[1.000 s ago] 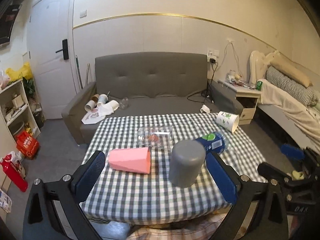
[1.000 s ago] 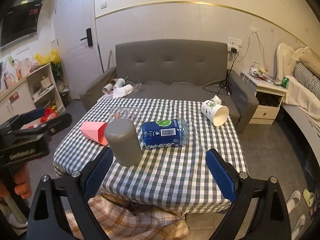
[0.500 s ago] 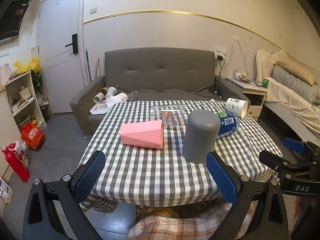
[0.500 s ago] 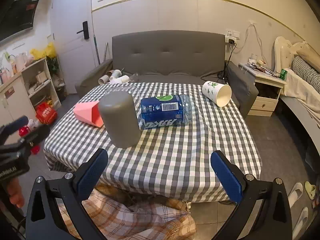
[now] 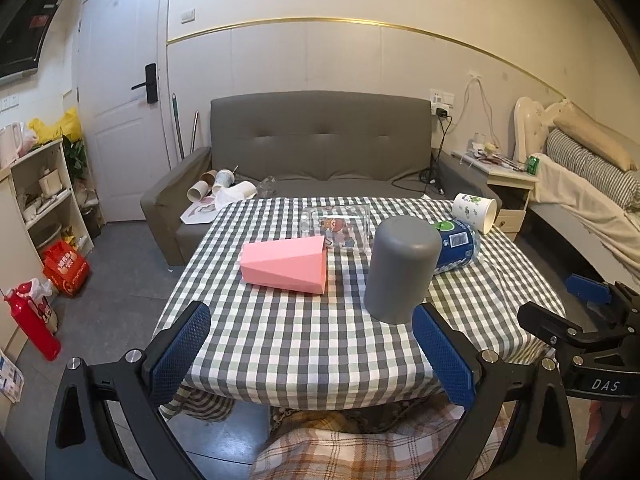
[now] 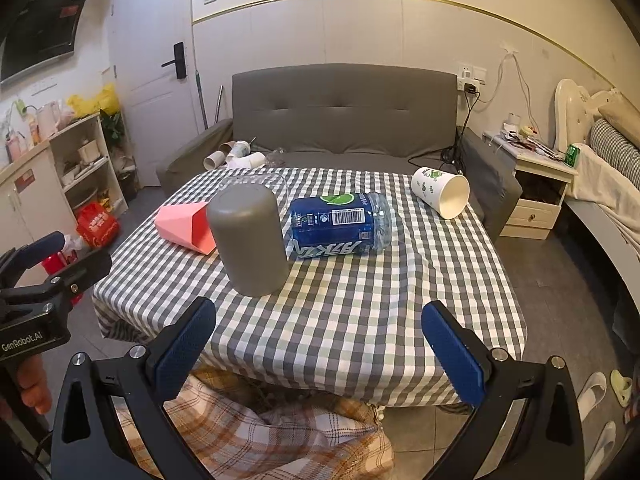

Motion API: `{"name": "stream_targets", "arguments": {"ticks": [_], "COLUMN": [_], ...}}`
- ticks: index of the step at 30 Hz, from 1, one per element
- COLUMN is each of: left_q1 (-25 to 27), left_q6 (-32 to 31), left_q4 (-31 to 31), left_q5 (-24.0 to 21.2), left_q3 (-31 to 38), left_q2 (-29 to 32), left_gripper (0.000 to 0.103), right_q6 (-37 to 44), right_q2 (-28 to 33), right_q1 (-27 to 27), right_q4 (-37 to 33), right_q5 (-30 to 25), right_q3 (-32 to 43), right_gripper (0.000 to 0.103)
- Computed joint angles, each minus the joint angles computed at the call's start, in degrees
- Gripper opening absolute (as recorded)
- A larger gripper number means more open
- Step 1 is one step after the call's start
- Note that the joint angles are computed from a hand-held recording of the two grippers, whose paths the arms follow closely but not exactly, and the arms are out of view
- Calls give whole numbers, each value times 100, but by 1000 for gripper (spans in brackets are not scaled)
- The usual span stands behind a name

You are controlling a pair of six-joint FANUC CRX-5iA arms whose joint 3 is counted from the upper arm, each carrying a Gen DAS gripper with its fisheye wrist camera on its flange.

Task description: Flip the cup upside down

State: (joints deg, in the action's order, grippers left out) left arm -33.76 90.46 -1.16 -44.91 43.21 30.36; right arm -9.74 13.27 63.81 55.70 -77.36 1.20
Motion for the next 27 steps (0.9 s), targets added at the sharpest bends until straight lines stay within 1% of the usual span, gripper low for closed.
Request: {"name": "stream_targets", "arguments": {"ticks": [27], "left_q1": [-6], "left_q6": [84], "left_q4": [-64], "left_q5": [-157], "left_q3": [127], "left_q2": [76], "left_gripper": [103], "right_q6": [-5], "right_q2": [12], "right_q1": [-22], "right_q4": [-109], "right_q5": [-21], "right_q3": [6], "right_gripper": [103]}}
